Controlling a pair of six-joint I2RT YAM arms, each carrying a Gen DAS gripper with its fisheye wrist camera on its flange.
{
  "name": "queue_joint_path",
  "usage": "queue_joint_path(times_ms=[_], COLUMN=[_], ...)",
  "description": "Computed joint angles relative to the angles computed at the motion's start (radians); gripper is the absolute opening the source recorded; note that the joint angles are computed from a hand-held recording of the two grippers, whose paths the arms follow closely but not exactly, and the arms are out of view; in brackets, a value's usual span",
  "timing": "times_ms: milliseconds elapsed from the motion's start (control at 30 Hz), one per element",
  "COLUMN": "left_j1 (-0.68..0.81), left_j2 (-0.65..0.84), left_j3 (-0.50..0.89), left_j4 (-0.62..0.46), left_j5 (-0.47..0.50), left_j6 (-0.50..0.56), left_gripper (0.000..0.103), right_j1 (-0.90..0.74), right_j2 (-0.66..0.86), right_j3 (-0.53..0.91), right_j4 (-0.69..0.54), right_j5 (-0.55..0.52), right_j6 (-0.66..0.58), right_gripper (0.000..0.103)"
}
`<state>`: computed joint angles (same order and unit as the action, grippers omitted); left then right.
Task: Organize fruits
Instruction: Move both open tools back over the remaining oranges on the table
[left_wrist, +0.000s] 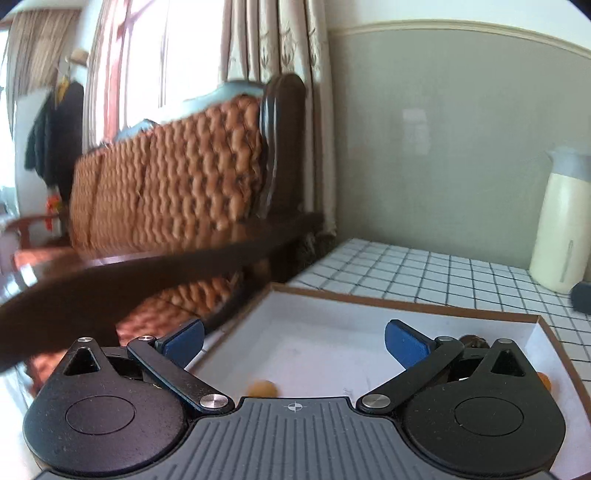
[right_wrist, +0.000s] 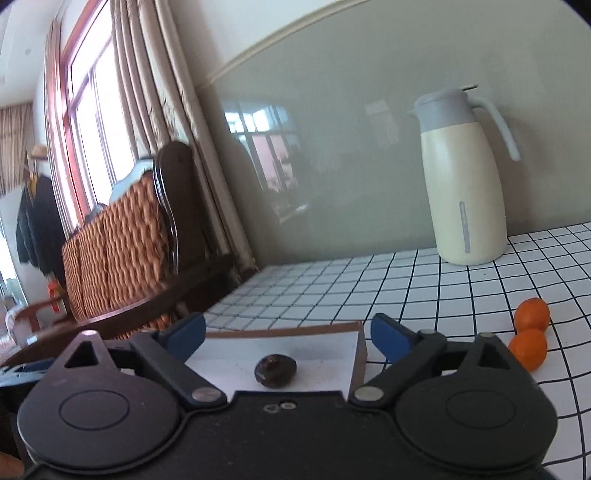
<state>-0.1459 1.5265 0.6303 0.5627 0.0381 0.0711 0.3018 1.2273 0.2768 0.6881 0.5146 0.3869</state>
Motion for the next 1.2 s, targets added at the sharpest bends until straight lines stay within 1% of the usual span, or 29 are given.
queue_joint_path(times_ms=[100, 167, 300, 433, 567, 800, 1200], left_j1=[0.02, 0.022, 0.035, 0.028, 0.02, 0.009, -0.039], left_j2=[-0.053, -0.076, -0.111, -0.107, -0.115, -0.124, -0.152], left_j3=[-0.034, -0.038, -0.06, -0.052, -0.065, -0.069, -0.084], left_j4=[-0.001, -0.02, -0.028, -0.052, -0.042, -0.058, -0.06], left_j5=[0.018, 0.004, 0.018, 0.014, 0.002, -0.002, -0.031], left_j6=[-0.02, -0.021, -0.014, -0.019, -0.015, -0.029, -0.037], left_gripper=[0.103, 0.103, 0.103, 0.103, 0.103, 0.103, 0.103], right_j1=[-0.01, -0.014, -0.02, -0.022, -0.016, -0.011, -0.028], right_j2=[-0.035, -0.054, -0.085, -0.113, -0.128, -0.174, -0.281], right_j3=[-0.016, -0.023, -0.037, -0.045, -0.051, -0.067, -0.079], right_j4=[0.001, -0.002, -0.011, -0.048, -0.072, -0.11, -0.222], right_j5=[-0.021, -0.028, -0.034, -0.045, -0.055, -0.057, -0.076], right_j6=[-0.01, -0.012, -0.01, 0.002, -0.004, -0.014, -0.004], right_gripper=[0.094, 0.097, 0.097, 0.097, 0.097, 0.097, 0.097])
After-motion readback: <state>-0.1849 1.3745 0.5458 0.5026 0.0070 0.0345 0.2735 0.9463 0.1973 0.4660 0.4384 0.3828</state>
